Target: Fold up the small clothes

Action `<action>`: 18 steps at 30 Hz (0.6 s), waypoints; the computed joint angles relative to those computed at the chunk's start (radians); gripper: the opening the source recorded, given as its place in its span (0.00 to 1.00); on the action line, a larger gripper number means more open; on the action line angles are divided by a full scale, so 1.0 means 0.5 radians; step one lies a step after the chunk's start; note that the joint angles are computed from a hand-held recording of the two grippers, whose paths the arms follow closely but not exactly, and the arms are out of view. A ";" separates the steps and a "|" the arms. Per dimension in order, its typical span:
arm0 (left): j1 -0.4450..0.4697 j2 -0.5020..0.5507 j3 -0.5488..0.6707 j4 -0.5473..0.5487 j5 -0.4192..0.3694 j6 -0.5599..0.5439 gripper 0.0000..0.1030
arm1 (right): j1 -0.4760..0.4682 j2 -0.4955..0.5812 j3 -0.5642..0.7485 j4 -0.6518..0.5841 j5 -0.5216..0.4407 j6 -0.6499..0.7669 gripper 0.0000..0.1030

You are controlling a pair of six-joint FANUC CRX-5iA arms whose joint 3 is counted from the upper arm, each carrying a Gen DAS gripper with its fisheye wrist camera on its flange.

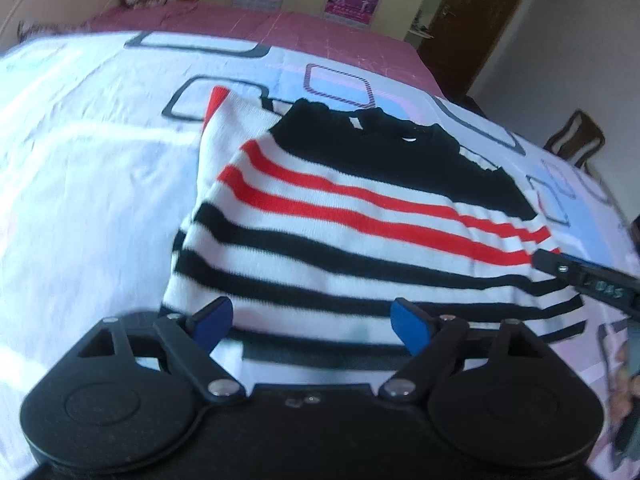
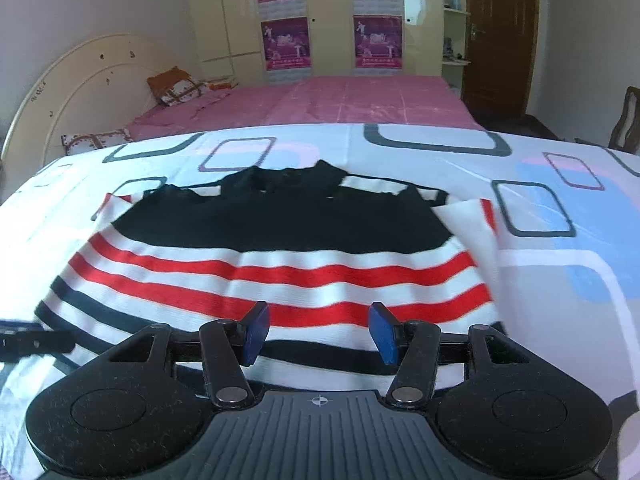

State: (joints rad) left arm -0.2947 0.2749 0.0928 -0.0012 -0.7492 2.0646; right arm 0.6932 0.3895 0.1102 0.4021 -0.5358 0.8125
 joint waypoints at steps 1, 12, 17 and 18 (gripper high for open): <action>0.007 -0.017 -0.031 0.039 0.012 0.007 0.83 | 0.005 0.007 0.006 -0.002 0.003 -0.007 0.53; 0.108 -0.195 -0.582 0.593 0.500 0.007 0.81 | 0.030 0.050 -0.022 0.107 0.154 -0.104 0.61; 0.113 -0.162 -0.714 0.849 0.823 -0.147 0.81 | 0.027 0.133 0.118 -0.106 0.100 0.066 0.42; 0.109 -0.149 -0.735 0.905 0.894 -0.189 0.81 | 0.029 0.148 0.142 -0.127 0.098 0.096 0.42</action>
State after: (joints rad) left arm -0.2404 0.2007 -0.2748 0.4513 -0.3022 1.9703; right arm 0.7076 0.4637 0.1810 0.3386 -0.4869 0.8606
